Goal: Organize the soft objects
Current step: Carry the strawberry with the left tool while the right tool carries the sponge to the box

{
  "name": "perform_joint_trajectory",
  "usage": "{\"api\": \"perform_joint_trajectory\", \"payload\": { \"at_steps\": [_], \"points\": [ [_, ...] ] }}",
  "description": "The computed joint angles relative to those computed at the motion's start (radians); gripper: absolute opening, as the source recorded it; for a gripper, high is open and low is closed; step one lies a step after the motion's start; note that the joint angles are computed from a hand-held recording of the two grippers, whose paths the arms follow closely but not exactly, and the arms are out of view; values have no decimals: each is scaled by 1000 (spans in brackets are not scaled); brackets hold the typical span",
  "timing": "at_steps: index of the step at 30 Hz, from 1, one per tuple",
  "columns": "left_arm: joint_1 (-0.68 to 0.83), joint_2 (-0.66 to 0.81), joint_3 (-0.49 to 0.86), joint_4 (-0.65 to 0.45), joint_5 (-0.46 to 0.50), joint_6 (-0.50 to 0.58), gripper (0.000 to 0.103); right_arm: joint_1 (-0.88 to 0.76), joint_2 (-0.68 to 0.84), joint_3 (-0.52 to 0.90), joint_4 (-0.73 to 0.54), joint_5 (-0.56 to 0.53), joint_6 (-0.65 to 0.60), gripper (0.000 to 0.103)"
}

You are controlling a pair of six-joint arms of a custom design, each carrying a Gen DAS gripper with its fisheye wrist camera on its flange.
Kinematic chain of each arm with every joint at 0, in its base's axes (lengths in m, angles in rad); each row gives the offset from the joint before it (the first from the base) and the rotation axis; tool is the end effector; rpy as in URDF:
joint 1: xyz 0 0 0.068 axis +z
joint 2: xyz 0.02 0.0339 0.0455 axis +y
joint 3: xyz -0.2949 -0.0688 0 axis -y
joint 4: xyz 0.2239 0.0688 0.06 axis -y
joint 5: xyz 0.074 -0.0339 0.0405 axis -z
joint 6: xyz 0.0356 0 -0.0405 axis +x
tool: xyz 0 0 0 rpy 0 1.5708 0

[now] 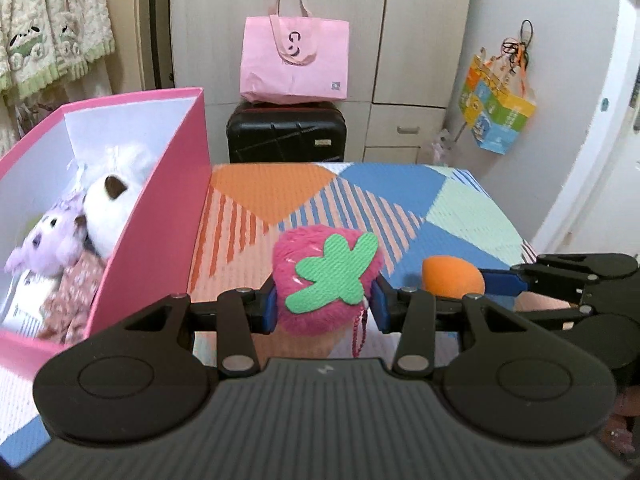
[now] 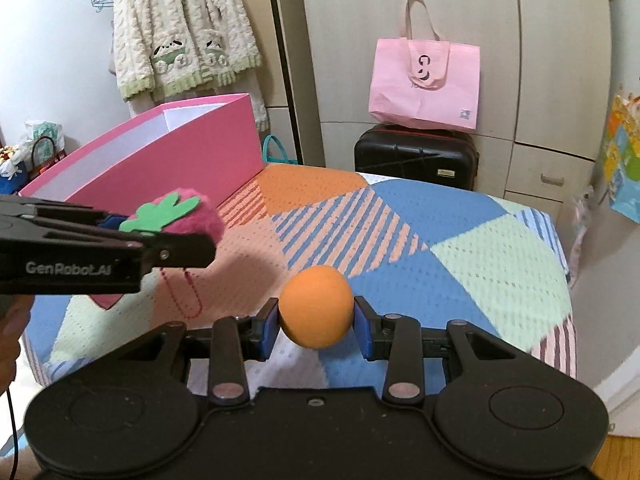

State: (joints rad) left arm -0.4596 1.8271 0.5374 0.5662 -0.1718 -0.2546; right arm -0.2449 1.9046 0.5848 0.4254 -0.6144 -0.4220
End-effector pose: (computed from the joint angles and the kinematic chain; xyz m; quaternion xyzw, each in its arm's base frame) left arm 0.2682 -0.1260 0.1281 0.0578 0.9071 -0.0699 0.4111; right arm 0.2911 -0.0516 0.1097 -0.1795 0.8868 0.1660 0.3922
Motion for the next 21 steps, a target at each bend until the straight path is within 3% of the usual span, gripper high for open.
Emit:
{"api": "perform_joint_trajectory", "payload": {
  "at_steps": [7,14,17,21],
  "points": [
    [15,-133,-110,-46,62,14,42,-7,-99,-131,31,12,-1,44],
    [32,-318,-258,-54,44,44,43,13,-216,-251,32,39,-13,44],
    [86,-419,-297,-117,109,78,43,33,-279,-283,-4,40,-12,44],
    [220,-524,-324,-225,265,148,43,77,-361,-289,-103,24,-25,44]
  ]
}}
